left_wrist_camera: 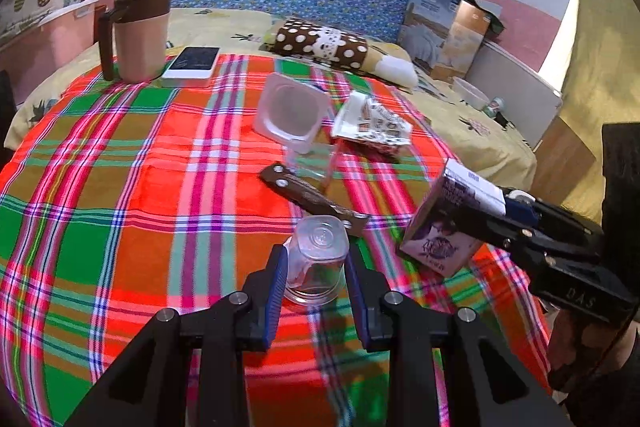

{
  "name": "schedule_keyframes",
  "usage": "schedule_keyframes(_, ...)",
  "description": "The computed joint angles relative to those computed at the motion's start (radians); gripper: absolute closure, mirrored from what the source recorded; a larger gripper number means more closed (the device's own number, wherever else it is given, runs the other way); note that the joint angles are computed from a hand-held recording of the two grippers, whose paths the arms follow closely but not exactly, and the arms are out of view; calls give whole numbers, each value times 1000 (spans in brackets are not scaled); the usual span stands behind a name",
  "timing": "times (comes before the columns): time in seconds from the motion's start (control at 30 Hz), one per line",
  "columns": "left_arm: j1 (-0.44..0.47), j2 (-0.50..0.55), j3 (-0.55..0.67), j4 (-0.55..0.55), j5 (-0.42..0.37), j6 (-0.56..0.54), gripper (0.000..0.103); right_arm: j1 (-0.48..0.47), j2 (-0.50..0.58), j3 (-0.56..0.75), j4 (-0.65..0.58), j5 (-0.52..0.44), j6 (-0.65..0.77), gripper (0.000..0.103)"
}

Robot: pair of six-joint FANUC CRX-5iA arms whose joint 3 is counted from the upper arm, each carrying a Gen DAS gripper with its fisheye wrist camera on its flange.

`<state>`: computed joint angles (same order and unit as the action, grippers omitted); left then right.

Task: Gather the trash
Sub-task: 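Carry the milk carton and plastic cup over the white bin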

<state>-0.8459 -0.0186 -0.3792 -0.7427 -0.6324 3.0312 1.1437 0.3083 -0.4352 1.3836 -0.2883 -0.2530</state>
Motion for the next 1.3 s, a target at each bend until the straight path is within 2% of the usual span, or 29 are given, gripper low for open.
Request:
schedule_keyframes(0.17,-43,5,24,-19,-18,11,73,-15,-43,-56,137,-19,-171,59)
schedule_keyframes(0.6,-132,53,107,-28,-45,-11,74,-27,-125,-158,306,-74,-407,59)
schedule_keyframes(0.93,-145,101,161,4,-15,-68,74,-24,-165,-209,329,-127,-462,59)
schedule_keyframes(1.3,-131,216,282,98,65,-259,74,-1,-265,-318,237,-267,-486,59)
